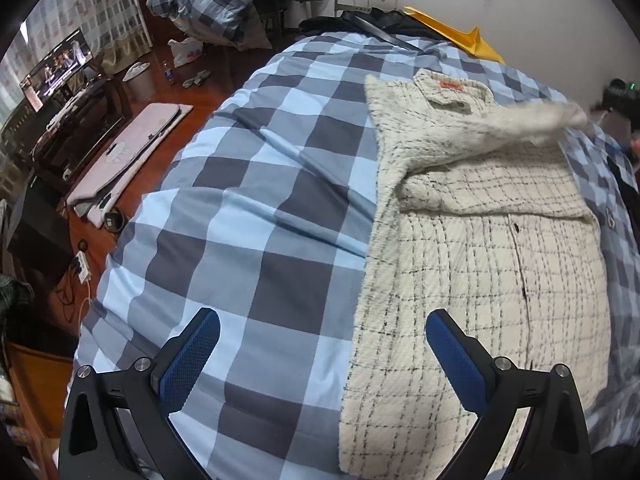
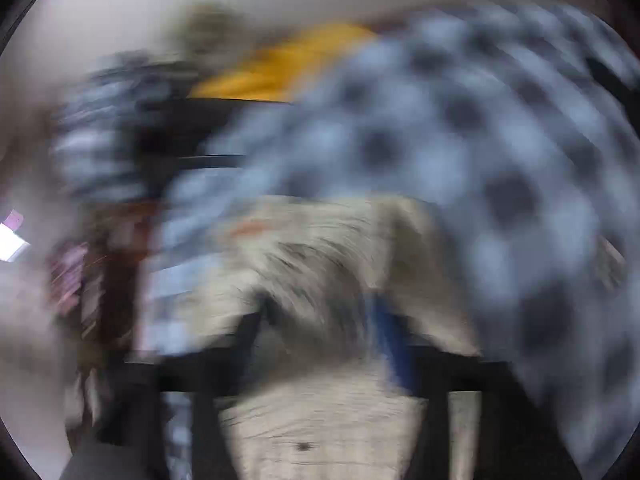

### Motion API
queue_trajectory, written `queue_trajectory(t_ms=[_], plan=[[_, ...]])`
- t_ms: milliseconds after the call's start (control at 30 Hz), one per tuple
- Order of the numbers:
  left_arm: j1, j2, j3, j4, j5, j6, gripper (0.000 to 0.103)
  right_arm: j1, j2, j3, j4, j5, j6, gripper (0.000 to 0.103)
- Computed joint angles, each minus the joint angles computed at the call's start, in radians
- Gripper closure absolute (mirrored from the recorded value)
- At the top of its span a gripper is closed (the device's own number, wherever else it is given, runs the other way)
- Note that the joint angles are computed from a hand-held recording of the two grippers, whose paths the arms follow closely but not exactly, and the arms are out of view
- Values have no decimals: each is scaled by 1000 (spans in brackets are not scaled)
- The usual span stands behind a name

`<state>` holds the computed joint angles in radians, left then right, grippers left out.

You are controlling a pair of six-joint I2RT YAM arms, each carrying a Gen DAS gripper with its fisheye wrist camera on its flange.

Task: Fold small clothes

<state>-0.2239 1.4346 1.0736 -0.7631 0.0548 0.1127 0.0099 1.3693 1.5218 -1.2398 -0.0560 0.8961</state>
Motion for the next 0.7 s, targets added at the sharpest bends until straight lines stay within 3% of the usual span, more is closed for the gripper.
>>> queue_trajectory(t_ms=[33,133,200,300,433,600,700], plan=[[-3,0,0,-1,-2,1,0,-12,15,-21,-68,60,74,11],[-16,-2,-5,2,-12,1,0,20,-102,-207,27,162,188,11],[-24,-3,-10,3,-16,2,0,80,-109,-278,54,188,186,11],[-33,-4,-15,3,-20,4,0,130,-101,-371,121,133,69,11],[-44,-5,-24,7,-31,7,0,294,42,-366,112,303,-59,11],[-56,7,-20,9,-45,6,0,476,258,-204,86,610,-309,11],[-67,18,-17,13,-55,4,0,462,336,-140,118,570,-378,11]])
